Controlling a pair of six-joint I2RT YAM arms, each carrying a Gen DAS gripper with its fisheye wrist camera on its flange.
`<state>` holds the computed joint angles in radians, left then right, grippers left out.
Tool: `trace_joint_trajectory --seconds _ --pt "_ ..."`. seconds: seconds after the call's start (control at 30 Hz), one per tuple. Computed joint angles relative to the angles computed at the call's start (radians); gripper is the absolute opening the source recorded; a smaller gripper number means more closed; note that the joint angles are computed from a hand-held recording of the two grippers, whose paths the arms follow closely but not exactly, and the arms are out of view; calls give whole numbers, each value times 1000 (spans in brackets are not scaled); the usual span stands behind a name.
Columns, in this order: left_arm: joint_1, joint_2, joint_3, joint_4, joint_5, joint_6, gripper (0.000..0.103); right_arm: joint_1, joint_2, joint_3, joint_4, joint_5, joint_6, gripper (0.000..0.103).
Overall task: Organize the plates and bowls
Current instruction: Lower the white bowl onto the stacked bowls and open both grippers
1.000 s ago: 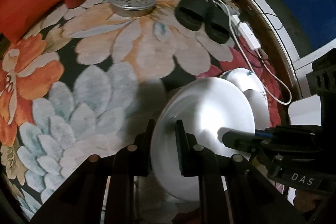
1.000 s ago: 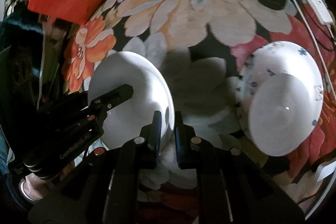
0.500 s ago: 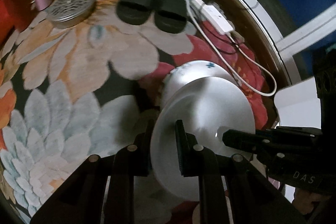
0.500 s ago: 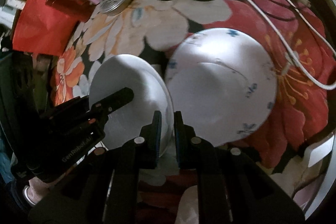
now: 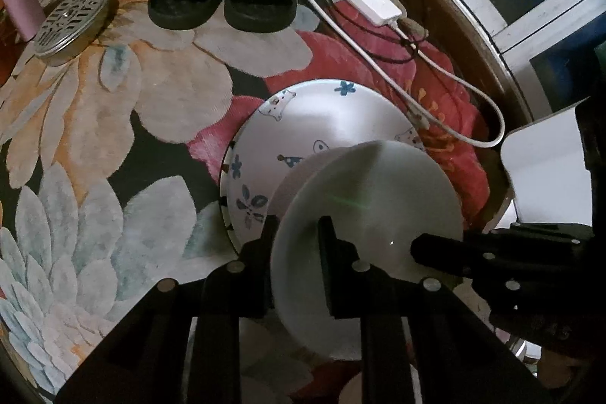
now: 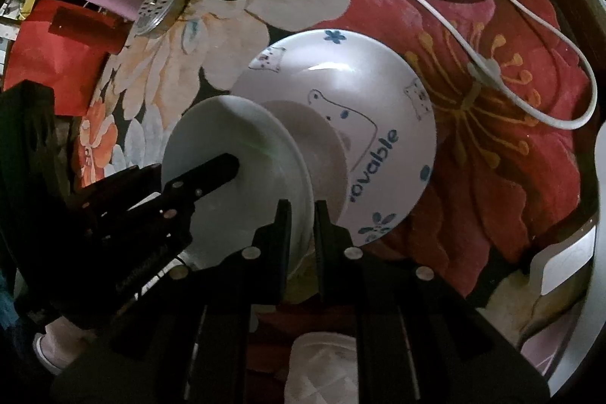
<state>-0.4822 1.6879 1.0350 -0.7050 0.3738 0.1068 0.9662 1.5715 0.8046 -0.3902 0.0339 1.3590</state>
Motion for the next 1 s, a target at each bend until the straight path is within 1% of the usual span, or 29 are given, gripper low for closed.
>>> trace_joint_trajectory --seconds 0.37,0.47,0.5,0.57,0.63,0.67,0.7,0.73,0.8,0.87,0.93,1.0 --pt "-17 12 8 5 -12 -2 19 -6 -12 -24 -8 5 0 12" --pt "-13 13 13 -4 -3 1 24 -8 -7 -18 -13 5 6 12" --pt "-12 11 13 -7 -1 2 27 -8 -7 -18 -16 7 9 14" --pt "-9 3 9 -8 9 9 37 -7 -8 -18 -18 10 21 15" --pt "-5 -13 2 -10 29 15 54 -9 -18 -26 -4 12 31 15" --pt "-9 -23 0 -9 22 11 60 -9 -18 -21 -10 15 32 15" --pt "-12 -39 -5 -5 10 10 70 -9 -18 -18 -11 18 30 15" --pt "-11 -50 -8 0 5 10 73 -8 -18 -12 -19 23 31 15" --pt "4 -63 -9 -5 20 20 74 -8 -21 -11 -16 29 34 15" --pt "15 -68 -11 -3 17 23 82 -12 -25 -12 -9 24 33 15" --pt "30 -80 -23 10 12 23 96 -11 -21 -4 -14 25 35 15" --pt "48 -88 -33 23 10 23 100 -12 -23 -4 -6 22 39 17"
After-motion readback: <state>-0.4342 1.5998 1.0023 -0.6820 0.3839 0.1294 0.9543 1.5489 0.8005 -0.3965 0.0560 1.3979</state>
